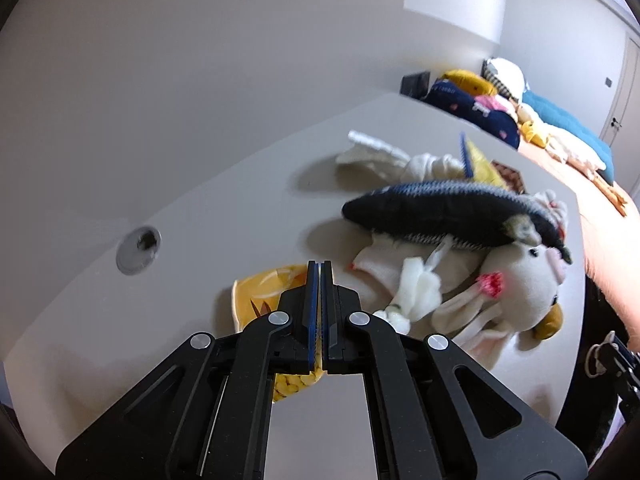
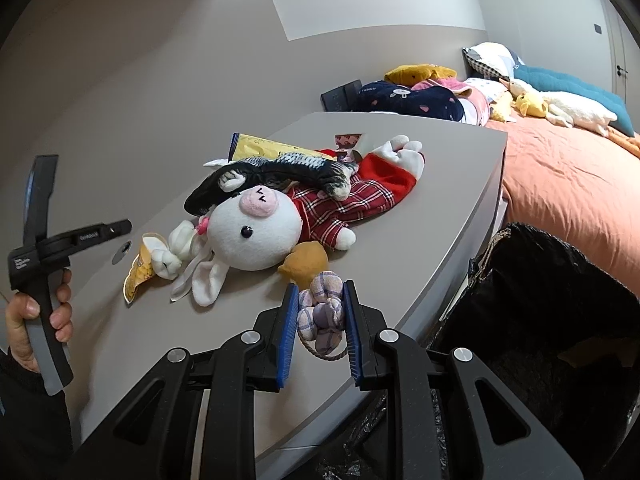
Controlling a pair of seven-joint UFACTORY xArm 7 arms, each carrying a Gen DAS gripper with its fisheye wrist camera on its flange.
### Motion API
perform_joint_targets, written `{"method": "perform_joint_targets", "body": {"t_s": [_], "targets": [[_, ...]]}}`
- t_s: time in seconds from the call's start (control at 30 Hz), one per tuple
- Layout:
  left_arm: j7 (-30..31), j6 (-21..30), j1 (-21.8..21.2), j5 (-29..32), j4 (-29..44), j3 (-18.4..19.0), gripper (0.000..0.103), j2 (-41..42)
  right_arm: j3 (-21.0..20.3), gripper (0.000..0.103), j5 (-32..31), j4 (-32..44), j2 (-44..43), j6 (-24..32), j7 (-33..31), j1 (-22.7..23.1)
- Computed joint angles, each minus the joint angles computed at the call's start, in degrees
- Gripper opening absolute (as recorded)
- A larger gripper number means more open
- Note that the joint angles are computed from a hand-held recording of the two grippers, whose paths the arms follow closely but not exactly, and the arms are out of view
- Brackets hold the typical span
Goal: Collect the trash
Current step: 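Grasp the yellow snack bag with the left tool while the right tool holds the flower plush, then carry the snack bag and flower plush over the black trash bin with both tools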
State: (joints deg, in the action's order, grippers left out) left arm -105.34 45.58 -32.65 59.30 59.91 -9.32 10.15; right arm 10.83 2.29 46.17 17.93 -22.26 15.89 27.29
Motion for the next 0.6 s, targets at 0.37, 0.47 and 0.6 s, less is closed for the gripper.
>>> {"method": "perform_joint_targets", "body": {"t_s": [0.37, 0.47, 0.6], "targets": [[-0.89, 10.07, -2.12, -0.37, 3.69, -0.06, 0.074, 3.91, 1.12, 0.024, -1.96, 0.53, 1.08, 0.09, 1.53, -1.8], [0.18, 6.97, -1.35, -2.06, 3.23, 0.6, 0.059, 4.38, 1.21, 0.024, -2.59, 0.65, 1.24, 0.23, 1.91, -2.16], [0.91, 3.87, -1.04, -3.77, 2.85, 1.36, 0.026, 5.18, 1.22, 0.024, -3.12, 0.77, 1.22, 0.48, 2.39, -2.5]]}}
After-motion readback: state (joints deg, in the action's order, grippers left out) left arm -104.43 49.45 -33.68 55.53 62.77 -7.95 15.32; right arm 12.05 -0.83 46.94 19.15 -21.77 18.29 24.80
